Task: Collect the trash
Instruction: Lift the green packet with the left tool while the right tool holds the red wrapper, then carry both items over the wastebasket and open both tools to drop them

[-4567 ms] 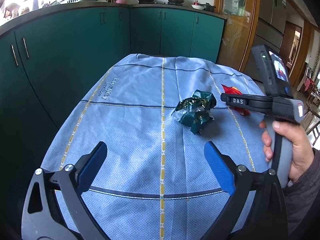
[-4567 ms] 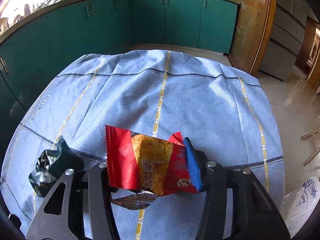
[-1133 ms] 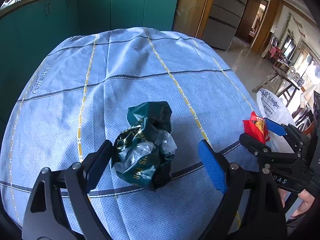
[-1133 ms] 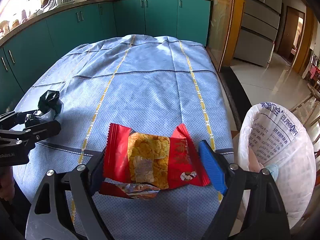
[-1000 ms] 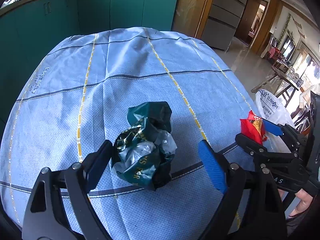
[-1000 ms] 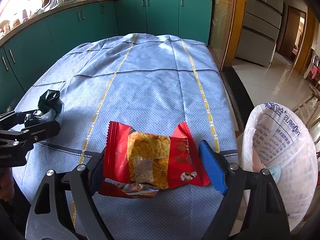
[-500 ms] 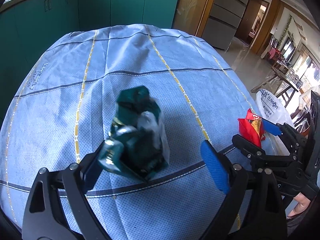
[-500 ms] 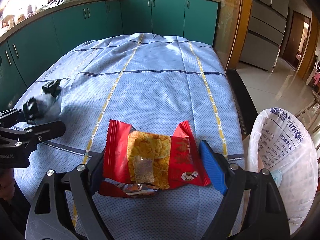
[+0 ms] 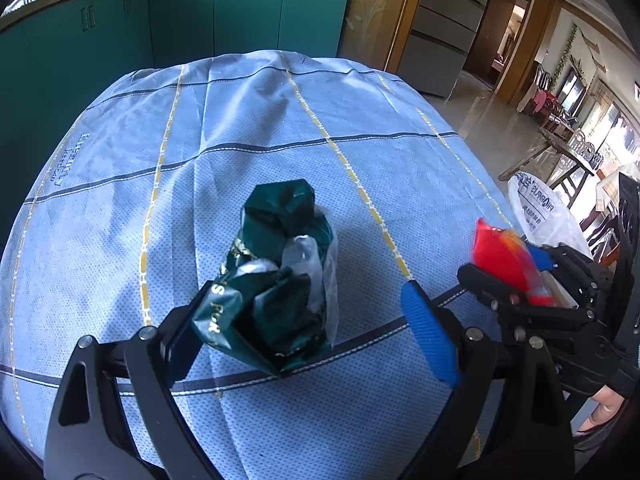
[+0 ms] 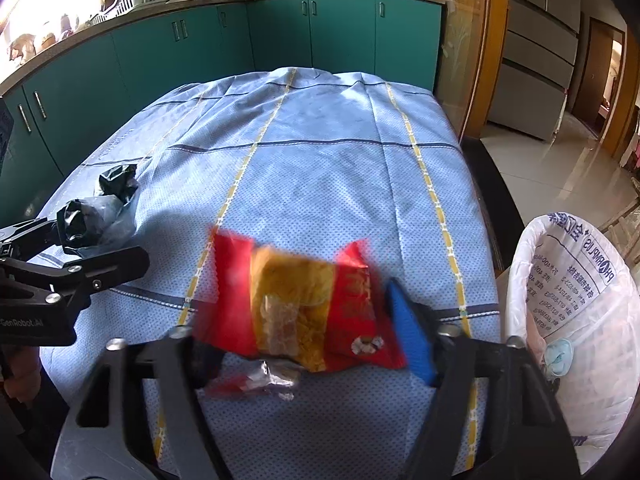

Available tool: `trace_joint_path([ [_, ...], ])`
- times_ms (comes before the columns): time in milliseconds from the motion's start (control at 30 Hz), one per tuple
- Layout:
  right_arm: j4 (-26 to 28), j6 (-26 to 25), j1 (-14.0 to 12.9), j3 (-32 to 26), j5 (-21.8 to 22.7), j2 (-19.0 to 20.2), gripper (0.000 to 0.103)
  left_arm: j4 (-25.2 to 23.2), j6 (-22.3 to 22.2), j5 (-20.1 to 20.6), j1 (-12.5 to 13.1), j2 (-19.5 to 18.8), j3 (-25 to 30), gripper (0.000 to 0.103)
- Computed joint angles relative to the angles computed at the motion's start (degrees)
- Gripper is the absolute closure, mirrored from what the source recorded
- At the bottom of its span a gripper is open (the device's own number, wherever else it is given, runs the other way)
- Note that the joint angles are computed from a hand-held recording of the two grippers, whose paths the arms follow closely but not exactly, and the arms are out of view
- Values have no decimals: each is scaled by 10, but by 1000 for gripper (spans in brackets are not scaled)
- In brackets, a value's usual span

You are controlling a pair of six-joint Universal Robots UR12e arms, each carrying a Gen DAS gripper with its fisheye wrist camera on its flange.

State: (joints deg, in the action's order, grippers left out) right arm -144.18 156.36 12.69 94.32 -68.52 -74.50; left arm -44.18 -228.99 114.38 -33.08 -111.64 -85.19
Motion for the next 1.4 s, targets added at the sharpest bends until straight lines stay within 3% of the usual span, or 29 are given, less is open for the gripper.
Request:
trace_joint_path([
  [67, -4, 6, 0, 1, 1, 0, 46, -1, 2, 2, -1, -1, 1, 19],
  [267, -16, 17, -5, 6, 10, -5, 47, -5, -6, 12, -2, 1, -2, 55],
  [600, -34, 22, -14, 18, 18, -19, 47, 13, -35, 54, -12, 12, -11, 55],
  [767, -55, 35, -25, 26, 20, -28, 47, 13, -23, 96, -25, 12, 3, 55],
  [933, -98, 69, -51, 36, 13, -44, 47, 41, 12, 108, -37, 3, 21, 55],
  [1167, -157, 130, -98, 55, -29, -66, 47, 77, 90, 68, -44, -33, 77, 55],
  [1400, -154, 180, -135, 68, -71, -69, 47, 87, 176, -15, -46, -102, 177, 55],
])
